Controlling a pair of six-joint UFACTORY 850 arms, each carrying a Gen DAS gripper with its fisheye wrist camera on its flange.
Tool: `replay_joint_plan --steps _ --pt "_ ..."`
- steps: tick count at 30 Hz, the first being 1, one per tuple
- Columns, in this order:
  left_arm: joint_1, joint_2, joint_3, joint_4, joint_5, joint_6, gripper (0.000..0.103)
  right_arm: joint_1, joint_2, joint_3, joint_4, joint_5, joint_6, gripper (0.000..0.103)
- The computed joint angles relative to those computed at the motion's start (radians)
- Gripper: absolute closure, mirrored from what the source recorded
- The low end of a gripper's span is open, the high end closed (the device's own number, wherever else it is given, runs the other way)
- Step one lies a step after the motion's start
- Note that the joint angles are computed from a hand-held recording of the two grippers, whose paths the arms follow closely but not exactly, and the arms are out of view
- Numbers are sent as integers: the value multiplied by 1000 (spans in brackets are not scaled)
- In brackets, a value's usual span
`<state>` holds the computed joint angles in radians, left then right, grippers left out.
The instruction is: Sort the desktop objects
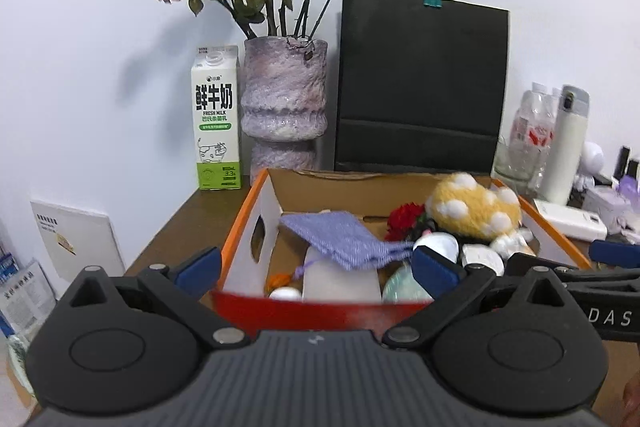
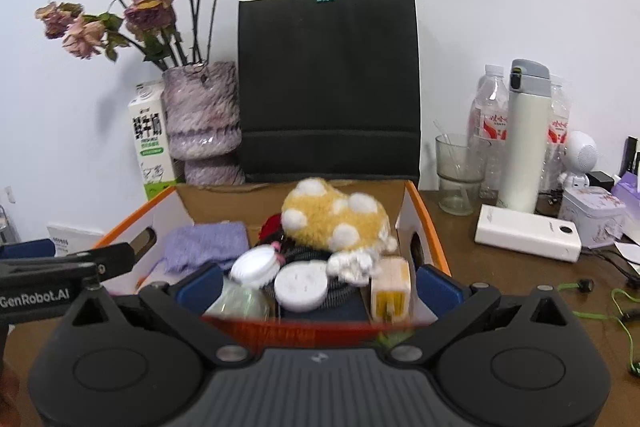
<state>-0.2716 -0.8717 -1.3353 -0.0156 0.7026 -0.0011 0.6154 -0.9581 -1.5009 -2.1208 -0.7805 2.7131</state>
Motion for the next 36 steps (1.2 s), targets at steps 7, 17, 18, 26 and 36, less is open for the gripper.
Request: replay_joint_plan --steps 7,17,18,26,36 --pt "7 95 196 59 99 -36 0 63 71 149 7 -73 57 0" --pt "8 129 362 108 236 -49 0 140 81 214 147 -89 -8 0" --pt "9 126 363 121 233 -48 0 143 79 215 161 -91 -15 0" --pt "16 126 371 142 233 -65 0 145 91 244 125 -82 53 0" --pt "22 133 367 140 202 -93 0 144 98 254 93 -86 84 0"
